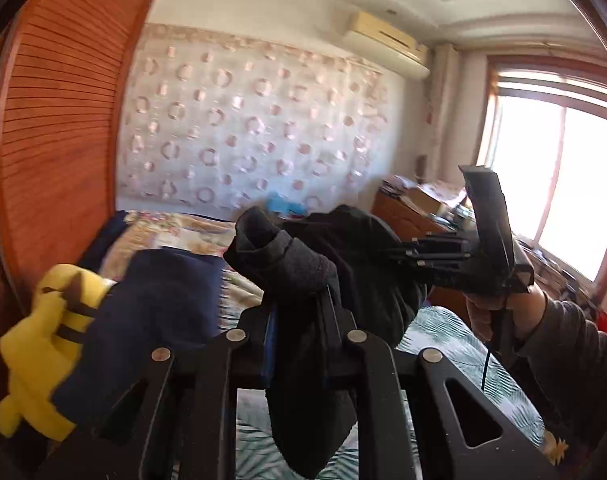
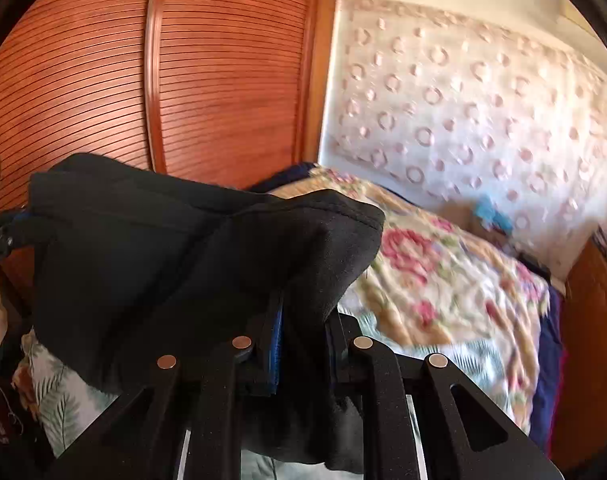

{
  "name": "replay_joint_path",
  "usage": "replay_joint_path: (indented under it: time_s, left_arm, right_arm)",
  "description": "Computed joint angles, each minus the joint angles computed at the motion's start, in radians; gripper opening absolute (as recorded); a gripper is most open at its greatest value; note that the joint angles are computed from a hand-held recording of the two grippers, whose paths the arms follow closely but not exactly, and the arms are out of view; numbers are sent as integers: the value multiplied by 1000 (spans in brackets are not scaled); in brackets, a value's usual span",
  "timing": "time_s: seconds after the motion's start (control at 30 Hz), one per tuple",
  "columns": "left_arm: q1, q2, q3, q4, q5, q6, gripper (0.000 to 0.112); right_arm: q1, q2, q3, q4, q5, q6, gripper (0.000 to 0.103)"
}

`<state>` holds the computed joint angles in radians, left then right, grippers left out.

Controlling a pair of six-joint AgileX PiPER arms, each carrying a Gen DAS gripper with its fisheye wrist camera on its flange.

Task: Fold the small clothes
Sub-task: 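Carry the T-shirt with the left gripper to the clothes stack by the plush toy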

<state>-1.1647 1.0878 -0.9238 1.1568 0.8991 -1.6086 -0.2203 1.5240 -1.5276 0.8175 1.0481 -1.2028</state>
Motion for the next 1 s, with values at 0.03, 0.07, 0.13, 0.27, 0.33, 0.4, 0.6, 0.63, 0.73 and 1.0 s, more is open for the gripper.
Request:
replay_joint_path:
  time_s: [0.03,0.07,0.13,0.27,0.33,0.4,0.6,0.63,0.73,1.0]
  left_arm:
    - [0,-22,18,2,8,-11,17]
    - [-5,-52,45,7,17,-30,17]
    - [-22,-94,86,29,56,-70,17]
    - [31,-133,163,29,56,-114,17]
    - [70,-148,202,19,40,-132,17]
    - [105,-151,249,15,35,-157,17]
    - [244,-249,356,-69,-76,-100,17]
    - [246,-250,360,-76,-70,-96,17]
    - [263,-237,367,-91,-58,-87,18]
    - [144,-263,378,-93,82,-103,22]
  right_arm:
    - [35,19,-28,-10,-16,17,17]
    - [72,38,-56,-22,-34,36,17]
    - [155,77,-104,-62,-82,78,17]
    - [303,171,-201,-153,-150,136,17]
    - [375,232,-263,-208,-175,176,17]
    - [434,290,-317,-253,-194,209,17]
    - [522,489,-546,-363,-160,287,17]
    - [519,515,-586,-366,-140,298,17]
    - [523,644,-808,-384,-41,382,17]
    - [506,673,-863,-346,-92,479,43]
